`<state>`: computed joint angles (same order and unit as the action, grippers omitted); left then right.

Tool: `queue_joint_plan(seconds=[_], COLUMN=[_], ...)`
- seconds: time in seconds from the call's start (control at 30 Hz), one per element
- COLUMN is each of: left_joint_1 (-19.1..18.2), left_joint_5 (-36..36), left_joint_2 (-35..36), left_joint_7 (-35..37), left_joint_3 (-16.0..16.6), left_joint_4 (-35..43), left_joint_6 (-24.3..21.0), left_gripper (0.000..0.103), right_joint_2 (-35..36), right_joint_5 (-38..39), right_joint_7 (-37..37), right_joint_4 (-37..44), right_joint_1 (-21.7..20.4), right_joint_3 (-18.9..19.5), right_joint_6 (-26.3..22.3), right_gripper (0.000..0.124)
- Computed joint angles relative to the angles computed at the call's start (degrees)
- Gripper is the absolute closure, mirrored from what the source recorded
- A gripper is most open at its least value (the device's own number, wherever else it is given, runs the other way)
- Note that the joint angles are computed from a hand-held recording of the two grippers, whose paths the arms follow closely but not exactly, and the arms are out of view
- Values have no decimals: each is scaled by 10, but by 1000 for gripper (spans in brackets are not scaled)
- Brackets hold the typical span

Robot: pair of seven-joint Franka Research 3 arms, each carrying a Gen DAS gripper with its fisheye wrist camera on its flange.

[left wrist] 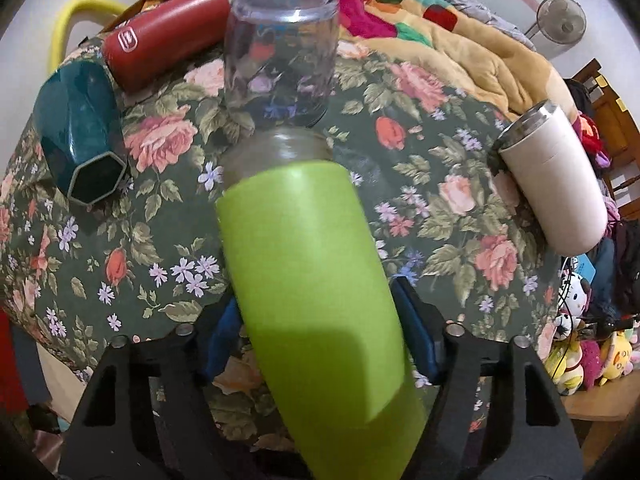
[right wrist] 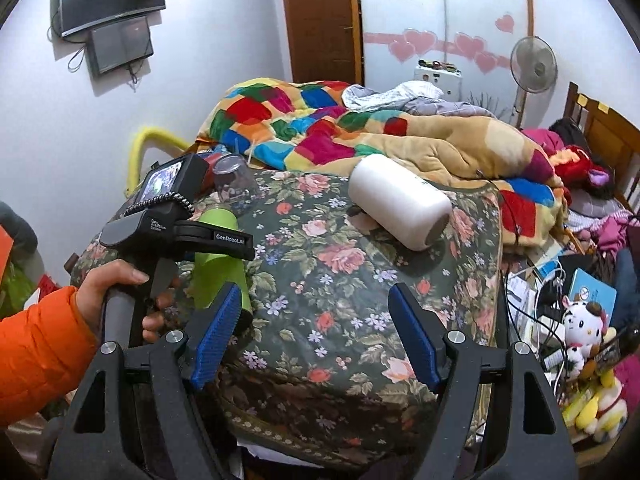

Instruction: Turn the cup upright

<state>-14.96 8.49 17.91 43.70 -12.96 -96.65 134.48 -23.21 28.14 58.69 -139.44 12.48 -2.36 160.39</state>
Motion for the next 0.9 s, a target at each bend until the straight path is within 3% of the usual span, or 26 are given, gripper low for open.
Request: queue_joint_plan(seconds=[0.17, 0.47, 0.7, 0.9], left_joint_1=[-8, -38, -50, -51], left_joint_5=[21, 136, 216, 207], left_joint_2=[-18, -84, -78, -55], left_joint_7=[37, 23, -11, 27], left_joint_3=[-5, 0, 5, 1], left_joint_4=[-3, -31, -6, 29], left_joint_6=[25, 63, 50, 32], left_gripper=[39, 40, 40, 40], right_joint_2=[-3, 5, 12, 20], right_joint_5=[-9, -1, -2, 1], right_joint_7=[5, 5, 7, 8], right_joint_4=[-2, 10, 16, 23], right_joint_1=[-8, 1, -1, -1], right_joint_3=[1, -5, -1, -3], right_joint_6=[5, 12, 14, 14], right_gripper=[51, 51, 51, 51])
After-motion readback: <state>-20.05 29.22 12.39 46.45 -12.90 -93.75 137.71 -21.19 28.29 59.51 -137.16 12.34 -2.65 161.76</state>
